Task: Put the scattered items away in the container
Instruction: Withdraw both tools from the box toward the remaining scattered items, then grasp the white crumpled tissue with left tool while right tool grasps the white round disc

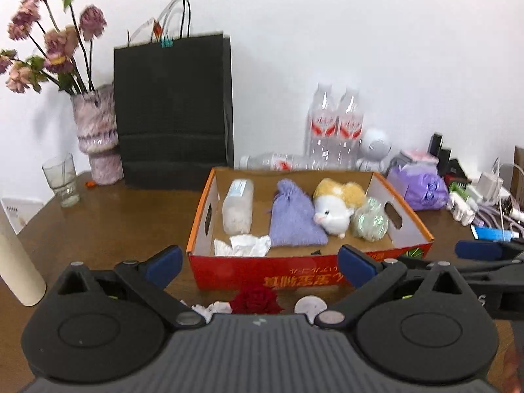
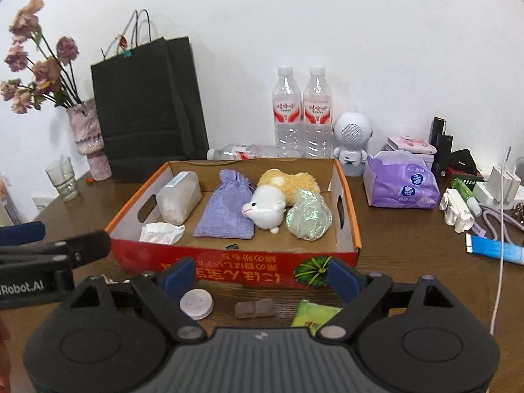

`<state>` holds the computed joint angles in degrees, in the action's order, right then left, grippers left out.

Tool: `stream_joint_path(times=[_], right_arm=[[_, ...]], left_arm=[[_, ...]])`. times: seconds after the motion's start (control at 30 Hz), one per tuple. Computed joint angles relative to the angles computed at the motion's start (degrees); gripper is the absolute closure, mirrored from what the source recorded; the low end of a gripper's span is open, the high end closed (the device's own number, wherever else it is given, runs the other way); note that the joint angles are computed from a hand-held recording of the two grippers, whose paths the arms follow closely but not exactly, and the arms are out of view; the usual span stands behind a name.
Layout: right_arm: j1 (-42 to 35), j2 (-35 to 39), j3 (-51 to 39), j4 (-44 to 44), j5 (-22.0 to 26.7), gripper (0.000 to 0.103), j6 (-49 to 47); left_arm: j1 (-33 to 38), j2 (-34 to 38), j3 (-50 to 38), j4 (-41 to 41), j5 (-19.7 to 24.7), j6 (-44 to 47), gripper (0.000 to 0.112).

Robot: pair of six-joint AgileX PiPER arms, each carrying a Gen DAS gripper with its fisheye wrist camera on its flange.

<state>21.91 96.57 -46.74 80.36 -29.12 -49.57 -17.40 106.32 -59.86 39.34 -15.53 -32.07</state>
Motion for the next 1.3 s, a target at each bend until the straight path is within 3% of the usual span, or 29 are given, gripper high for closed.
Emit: stream_joint_path(times=[0.07, 0.13, 0.4, 0.53, 0.67, 0.8, 0.9, 1.07, 1.2, 1.3], right_arm=[[0.84, 0.39, 2.20, -6.38, -2.01, 0.015, 8.14], [1.41, 0.82, 3.71, -9.86, -3.67, 0.015, 12.95], [6.35, 1.66, 10.18, -16.08, -11.18, 0.014, 24.46], [10.62, 1.13, 16.03, -18.40, -16.51, 0.010, 32.54], [16.84, 0.29, 21.57, -16.05, -20.64, 0.010, 38.41], [26.30, -0.44, 27.51, -12.74, -24.59, 0.010, 48.51], [35.39, 0.95, 29.02, -4.66, -26.96, 0.009, 49.20], [49.65, 6.59, 28.98, 7.76, -30.81, 0.009, 52.29], [56.30, 9.75, 26.66, 15.37, -32.74, 0.009, 48.87], [56.86, 10.38, 26.38, 14.51, -31.77, 0.009, 50.00]], left_arm=[[-0.20, 0.07, 3.15, -9.32, -4.14, 9.66, 0.009], [-0.12, 0.34, 5.23, -12.80, -7.29, 13.10, 0.009], [-0.07, -0.42, 13.75, -21.26, -16.80, 22.40, 0.009], [0.93, -1.82, 21.09, -22.45, -23.60, 26.90, 0.009], [3.81, -3.14, 28.35, -19.89, -28.65, 26.11, 0.009], [12.03, -1.78, 36.72, -10.34, -37.76, 25.37, 0.009], [16.78, -1.57, 40.55, -6.39, -37.78, 26.21, 0.009], [23.82, -0.34, 48.51, -4.30, -46.31, 33.39, 0.009], [24.28, 0.51, 51.60, -6.02, -49.61, 37.47, 0.009], [22.48, -0.16, 51.04, -7.37, -47.71, 36.38, 0.009]])
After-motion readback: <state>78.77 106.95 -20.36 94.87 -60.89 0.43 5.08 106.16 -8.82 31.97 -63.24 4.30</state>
